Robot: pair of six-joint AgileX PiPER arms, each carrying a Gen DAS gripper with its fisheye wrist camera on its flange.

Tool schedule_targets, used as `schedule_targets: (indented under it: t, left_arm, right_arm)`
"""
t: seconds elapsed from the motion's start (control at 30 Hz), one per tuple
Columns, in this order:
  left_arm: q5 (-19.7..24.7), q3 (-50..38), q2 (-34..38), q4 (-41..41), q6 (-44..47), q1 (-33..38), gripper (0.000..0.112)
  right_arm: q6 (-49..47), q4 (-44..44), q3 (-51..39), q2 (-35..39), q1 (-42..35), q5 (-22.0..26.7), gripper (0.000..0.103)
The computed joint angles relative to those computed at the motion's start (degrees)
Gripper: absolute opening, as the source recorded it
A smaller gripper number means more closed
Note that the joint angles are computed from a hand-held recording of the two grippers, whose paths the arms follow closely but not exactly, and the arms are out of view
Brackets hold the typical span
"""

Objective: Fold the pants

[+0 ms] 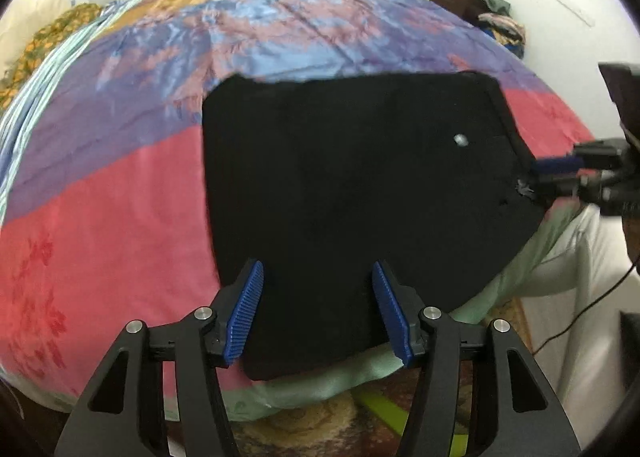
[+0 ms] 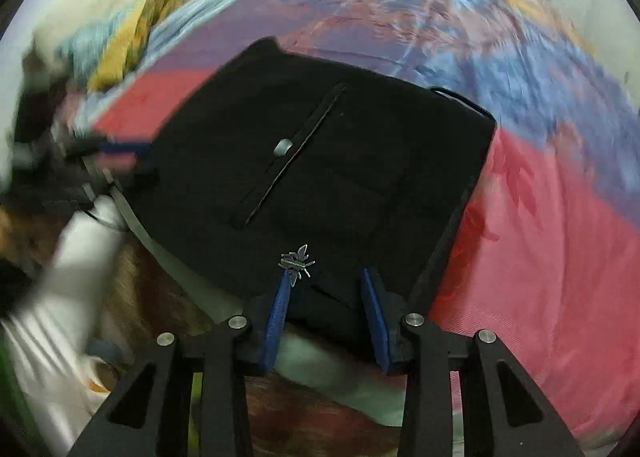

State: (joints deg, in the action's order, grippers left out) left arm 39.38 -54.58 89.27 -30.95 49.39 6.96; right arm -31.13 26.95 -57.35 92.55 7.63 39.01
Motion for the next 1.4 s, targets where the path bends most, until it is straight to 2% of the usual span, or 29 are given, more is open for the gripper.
schedule_targets:
  t: [0.07,0.13,0.23,0.3,0.4,0.47,0.57,0.67,0.77,0.83,0.87,0.93,0.97,1.03,1.07,1.1,1.17,1.27,1.4]
  left_arm:
    - [2.24,-2.01,-0.1,-2.89,1.05,1.9,0.061]
    - [2.59,-4.37,0.85,-3.85,0.08,2.62,0.066]
    - [1.96,-7.36,3.26,-2.53,-3.08,1.91,0.066]
    - [1.27,-8.03,5.28,-2.0,-3.8,1.06,0.066]
    - [1.02,-8.45,8.61,1.57,-6.44,-0.77,0.066]
    - [-1.49,-6.3,6.99,2.99,-6.42,-1.91,0.066]
    - [0.81,-6.14,5.13,1.12,-5.2,-0.54,0.066]
    - [2.18,-5.52,3.28,-1.59,-3.55,1.66,0.068]
    - [2.56,-4.79,3.08,-2.79,-2.88,2.31,0.074]
    - [1.47,-3.86,4.55,-0.68,-4.12,0.72,0.075]
    - [0.11,-3.17,4.68,0.96,-5.18,-0.35,0.076]
    - [-2.09,-1.27,2.95,3.46,-5.87,-1.99,0.076]
    - [-1.31,-1.3,2.23,3.47,-5.69,-1.83,0.076]
    - [2.54,-2.73,1.41,0.31,-3.08,0.87,0.078]
    - [3.57,-3.15,1.19,-1.09,-1.99,2.2,0.08]
    - [4.59,-4.17,1.47,-2.5,-1.15,3.96,0.085]
    - [6.3,-6.11,2.61,-3.96,-0.62,6.8,0.086]
    - [10.09,-11.38,7.3,-4.55,-2.0,10.98,0.086]
    - [20.39,-19.55,16.8,-9.99,-2.16,16.96,0.086]
  right_arm:
    - [0.6,1.41,-4.96,-0.47,-1.11,2.58,0.035]
    - [-1.07,3.46,-9.39,-0.59,-1.98,3.25,0.035]
    - [-1.64,4.09,-16.98,3.39,-1.01,2.19,0.035]
    - [-2.03,5.2,-21.21,9.11,-0.58,0.63,0.035]
    - [5.92,-1.33,-24.61,17.06,-0.16,0.36,0.035]
    - [5.2,-0.66,-22.16,18.32,-1.27,-2.32,0.033]
    - [2.34,5.01,-17.06,13.15,-2.69,-4.64,0.032]
    - [-3.09,8.7,-9.58,3.35,-2.78,-4.1,0.032]
    - [-8.17,12.79,-3.71,-3.2,-2.52,-0.98,0.032]
    - [-8.03,12.2,0.97,-5.36,-1.42,-1.05,0.033]
    - [-5.19,8.9,2.82,-4.98,-0.14,-1.52,0.033]
    - [-2.97,5.78,6.61,-5.0,0.77,-4.4,0.033]
    - [-4.26,7.66,8.2,-5.9,0.05,-5.03,0.033]
    - [-8.26,14.88,9.98,-8.75,-4.22,-2.62,0.034]
    - [-9.73,18.04,10.02,-9.9,-6.91,-0.45,0.04]
    - [-9.85,18.91,10.13,-10.82,-8.25,-0.03,0.06]
    - [-9.25,18.99,9.59,-11.66,-10.5,-0.89,0.082]
    - [-12.54,23.56,6.77,-7.44,-15.13,4.24,0.082]
    - [-16.11,28.49,2.2,0.95,-17.87,10.34,0.082]
